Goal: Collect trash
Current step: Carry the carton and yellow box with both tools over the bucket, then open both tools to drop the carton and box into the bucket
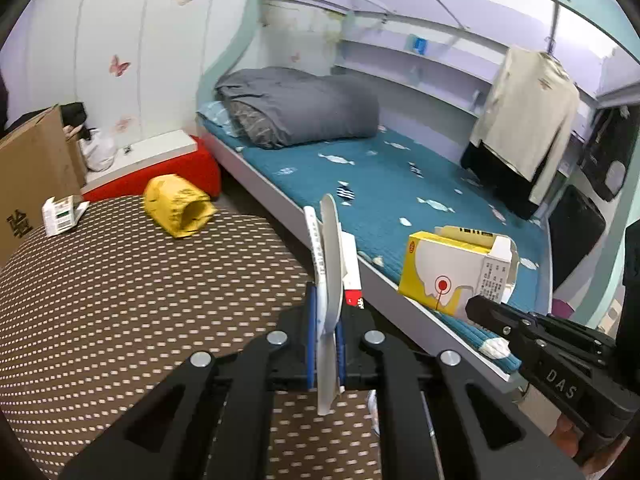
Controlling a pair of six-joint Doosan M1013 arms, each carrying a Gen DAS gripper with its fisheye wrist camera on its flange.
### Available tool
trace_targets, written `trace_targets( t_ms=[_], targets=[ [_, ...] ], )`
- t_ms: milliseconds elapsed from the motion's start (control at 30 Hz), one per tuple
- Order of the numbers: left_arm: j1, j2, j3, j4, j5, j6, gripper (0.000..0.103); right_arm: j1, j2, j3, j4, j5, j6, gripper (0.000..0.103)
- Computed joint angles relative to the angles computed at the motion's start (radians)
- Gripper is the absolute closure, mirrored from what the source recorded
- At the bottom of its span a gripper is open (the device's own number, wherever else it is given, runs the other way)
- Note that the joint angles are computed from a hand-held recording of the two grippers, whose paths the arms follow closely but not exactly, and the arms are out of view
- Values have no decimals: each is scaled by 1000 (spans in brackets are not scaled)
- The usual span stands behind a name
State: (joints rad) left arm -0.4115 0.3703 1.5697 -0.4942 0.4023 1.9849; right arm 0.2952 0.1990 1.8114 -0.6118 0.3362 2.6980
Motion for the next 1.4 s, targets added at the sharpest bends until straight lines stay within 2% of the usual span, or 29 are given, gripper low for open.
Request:
trace_targets(
  t_ms=[67,300,433,800,900,1000,1100,1167,1200,1400],
  targets=[
    [-15,2,-3,22,4,-24,95,-6,-16,20,-41,7,51,100],
    [-66,9,-7,-36,29,48,95,-29,-69,91,-144,23,201,99],
    [-99,18,-12,-25,40,46,95,-44,-94,129,-170,34,261,99],
    [-182,60,-28,-29,111,95,95,-91,-148,242,-185,59,383,99],
    [-205,74,-30,-26,133,113,95,-96,-156,271,-192,88,423,99],
    [-226,91,-37,-4,164,109,95,-110,-165,301,-177,77,445,99],
    [-249,110,-49,27,193,108,92,-119,-171,322,-170,90,474,99],
    [-261,118,-52,58,188,95,77,-125,-175,333,-149,95,464,99],
    [-265,119,-49,65,173,89,76,-127,-177,337,-138,99,459,99],
    [-249,132,-60,99,194,54,76,-141,-157,337,-57,92,383,99]
  ],
)
